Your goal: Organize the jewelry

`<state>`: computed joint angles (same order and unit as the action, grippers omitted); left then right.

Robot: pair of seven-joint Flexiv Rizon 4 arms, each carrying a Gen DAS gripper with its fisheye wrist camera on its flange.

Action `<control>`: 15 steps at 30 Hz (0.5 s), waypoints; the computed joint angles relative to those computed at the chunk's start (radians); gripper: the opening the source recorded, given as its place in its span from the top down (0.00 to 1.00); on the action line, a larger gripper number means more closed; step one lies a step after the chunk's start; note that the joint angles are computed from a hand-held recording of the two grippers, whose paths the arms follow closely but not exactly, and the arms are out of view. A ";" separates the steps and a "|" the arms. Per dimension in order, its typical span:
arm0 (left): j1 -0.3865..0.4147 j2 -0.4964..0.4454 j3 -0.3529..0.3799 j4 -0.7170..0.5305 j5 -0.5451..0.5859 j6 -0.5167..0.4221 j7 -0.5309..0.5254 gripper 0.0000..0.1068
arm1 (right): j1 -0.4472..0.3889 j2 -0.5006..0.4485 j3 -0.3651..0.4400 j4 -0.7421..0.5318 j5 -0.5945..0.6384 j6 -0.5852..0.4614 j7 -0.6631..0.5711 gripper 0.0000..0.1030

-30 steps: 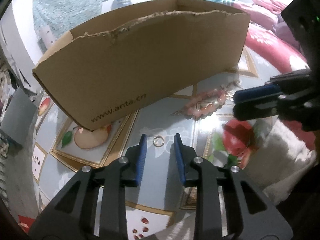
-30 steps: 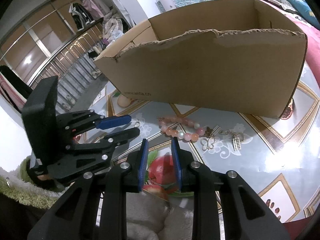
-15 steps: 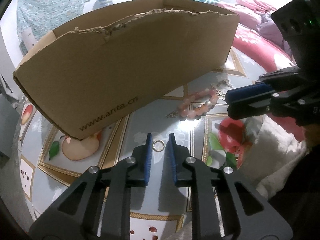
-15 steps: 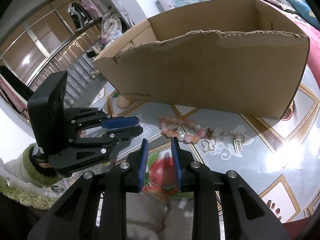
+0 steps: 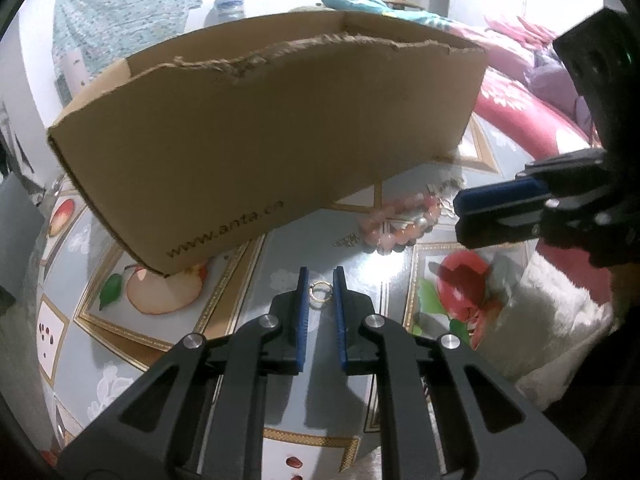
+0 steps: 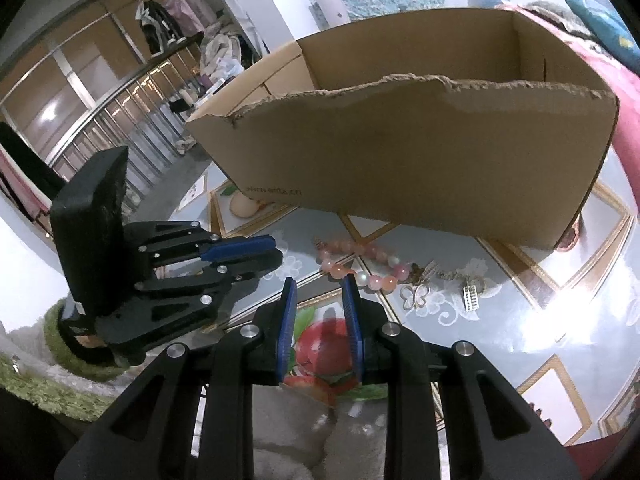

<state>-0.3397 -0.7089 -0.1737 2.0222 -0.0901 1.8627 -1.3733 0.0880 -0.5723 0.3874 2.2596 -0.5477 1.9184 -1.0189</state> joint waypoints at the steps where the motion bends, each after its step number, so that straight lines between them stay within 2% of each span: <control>1: -0.002 0.003 0.004 0.005 -0.005 0.012 -0.009 0.90 | 0.015 0.002 -0.012 -0.003 0.003 -0.001 -0.007 0.77; 8: 0.011 0.029 0.002 0.046 -0.029 0.097 -0.095 0.90 | 0.234 0.021 -0.177 -0.039 0.105 -0.028 -0.134 0.77; 11: 0.013 0.037 0.006 0.062 -0.032 0.118 -0.124 0.90 | 0.361 0.026 -0.279 -0.052 0.169 -0.062 -0.209 0.77; 14: 0.015 0.044 0.011 0.074 -0.031 0.129 -0.144 0.90 | 0.438 0.025 -0.339 -0.069 0.210 -0.127 -0.251 0.77; 15: 0.015 0.048 0.014 0.080 -0.031 0.131 -0.148 0.90 | 0.441 0.023 -0.339 -0.075 0.217 -0.145 -0.262 0.77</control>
<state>-0.3250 -0.6607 -0.1598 2.1020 -0.1214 1.9938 -1.5214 0.5286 -0.5492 0.0486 2.1842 -0.3312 1.7736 -1.2808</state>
